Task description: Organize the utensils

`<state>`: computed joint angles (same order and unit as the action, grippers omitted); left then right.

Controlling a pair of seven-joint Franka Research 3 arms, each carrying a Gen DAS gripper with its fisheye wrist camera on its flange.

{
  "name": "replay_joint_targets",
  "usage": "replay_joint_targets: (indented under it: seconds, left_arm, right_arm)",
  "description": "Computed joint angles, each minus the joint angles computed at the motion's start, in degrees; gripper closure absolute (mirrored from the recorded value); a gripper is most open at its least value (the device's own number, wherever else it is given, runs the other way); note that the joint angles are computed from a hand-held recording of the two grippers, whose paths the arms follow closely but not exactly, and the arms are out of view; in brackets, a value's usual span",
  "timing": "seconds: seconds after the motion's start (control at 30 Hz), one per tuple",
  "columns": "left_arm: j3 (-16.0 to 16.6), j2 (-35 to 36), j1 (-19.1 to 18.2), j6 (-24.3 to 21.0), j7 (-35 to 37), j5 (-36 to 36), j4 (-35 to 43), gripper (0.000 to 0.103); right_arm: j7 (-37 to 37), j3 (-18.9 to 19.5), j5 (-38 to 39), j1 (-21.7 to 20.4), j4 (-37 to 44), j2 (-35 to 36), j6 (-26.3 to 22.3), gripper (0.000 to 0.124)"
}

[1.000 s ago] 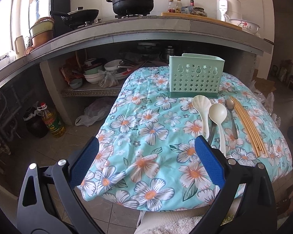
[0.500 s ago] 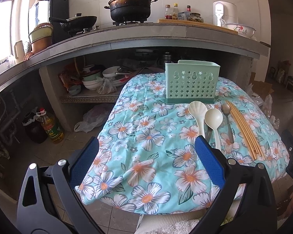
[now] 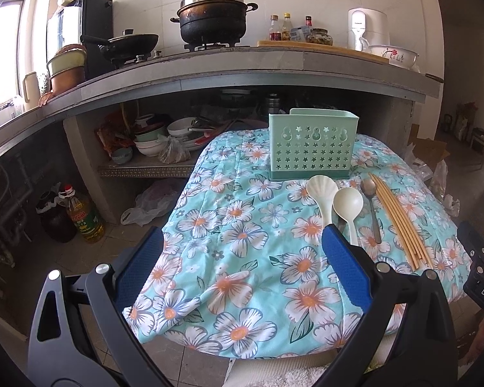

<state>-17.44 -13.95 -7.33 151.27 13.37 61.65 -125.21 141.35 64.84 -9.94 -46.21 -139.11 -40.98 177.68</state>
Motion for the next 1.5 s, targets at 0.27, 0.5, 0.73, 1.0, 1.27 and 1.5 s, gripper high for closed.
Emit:
replay_joint_targets:
  seconds: [0.27, 0.5, 0.73, 1.0, 1.27, 1.5]
  left_arm:
    - [0.0, 0.0, 0.0, 0.0, 0.3, -0.4, 0.1, 0.008]
    - [0.1, 0.0, 0.0, 0.1, 0.7, -0.7, 0.1, 0.008]
    - [0.0, 0.0, 0.0, 0.1, 0.7, -0.7, 0.1, 0.008]
    - [0.0, 0.1, -0.1, 0.1, 0.8, -0.9, 0.2, 0.008]
    - [0.1, 0.1, -0.1, 0.0, 0.9, -1.0, 0.2, 0.008]
    - [0.1, 0.1, -0.1, 0.1, 1.0, -1.1, 0.2, 0.008]
  right_arm:
    - [0.3, 0.2, 0.0, -0.2, 0.1, -0.3, -0.1, 0.026]
    - [0.3, 0.0, 0.0, 0.0, 0.1, -0.4, 0.0, 0.027]
    - [0.4, 0.1, 0.0, -0.1, 0.1, -0.5, -0.1, 0.027]
    - [0.0, -0.4, 0.0, 0.3, 0.0, -0.2, -0.1, 0.027]
    - [0.1, -0.3, -0.2, 0.2, 0.2, -0.1, -0.2, 0.027]
    - [0.1, -0.3, -0.3, 0.2, 0.1, 0.0, -0.1, 0.027]
